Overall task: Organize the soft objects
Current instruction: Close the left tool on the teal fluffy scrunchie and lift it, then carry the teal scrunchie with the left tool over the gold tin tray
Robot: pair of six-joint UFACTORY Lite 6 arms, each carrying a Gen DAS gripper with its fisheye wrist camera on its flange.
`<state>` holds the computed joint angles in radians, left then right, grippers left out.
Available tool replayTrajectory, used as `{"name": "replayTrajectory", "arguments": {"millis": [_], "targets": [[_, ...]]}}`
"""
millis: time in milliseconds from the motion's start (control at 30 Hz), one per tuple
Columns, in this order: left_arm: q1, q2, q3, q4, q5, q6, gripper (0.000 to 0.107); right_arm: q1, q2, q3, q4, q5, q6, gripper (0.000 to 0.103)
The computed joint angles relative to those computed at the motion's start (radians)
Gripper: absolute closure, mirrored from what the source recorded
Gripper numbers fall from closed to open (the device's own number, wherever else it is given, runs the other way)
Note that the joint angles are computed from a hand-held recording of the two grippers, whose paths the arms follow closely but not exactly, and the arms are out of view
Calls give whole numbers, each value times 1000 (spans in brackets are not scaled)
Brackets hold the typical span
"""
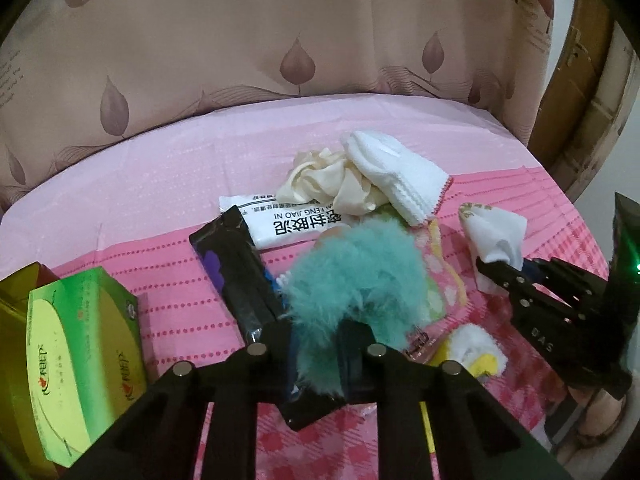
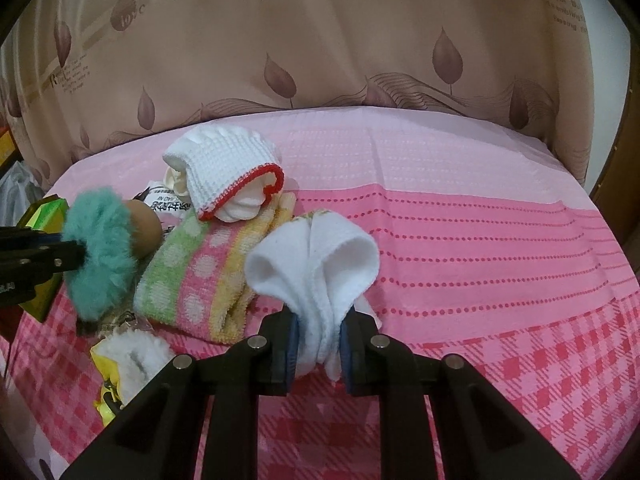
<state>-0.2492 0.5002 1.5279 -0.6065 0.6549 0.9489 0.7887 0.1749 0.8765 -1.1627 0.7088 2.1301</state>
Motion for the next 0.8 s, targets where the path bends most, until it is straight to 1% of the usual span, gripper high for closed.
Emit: {"name": "replayTrajectory", "arguments": {"millis": [200,300,400,567,667,700,733,800], "targets": [[30,-99,-78,-31,1,45,92,13,20,26,20,24,-21,88],[57,-143,-108,-41,20,61,92,19,22,31,20,34,-21,88],[93,-192,-142,-44,31,72,92,25,20,32,22,45,-23,88],[154,-257,-173,-46,55,88,92,53,17,40,22,95,-17,88],[187,-306,-206,-18,32,82,92,62,16,43,32,122,-16,88],[212,-319,-209,-31,44,100,92,65,10,43,37,130,-18,88],[226,-324,-210,-37,50,111,92,64,-3,43,81,120,-61,88],[262,-341,-210,-30,55,118,92,68,-17,35,81,139,-48,88]]}}
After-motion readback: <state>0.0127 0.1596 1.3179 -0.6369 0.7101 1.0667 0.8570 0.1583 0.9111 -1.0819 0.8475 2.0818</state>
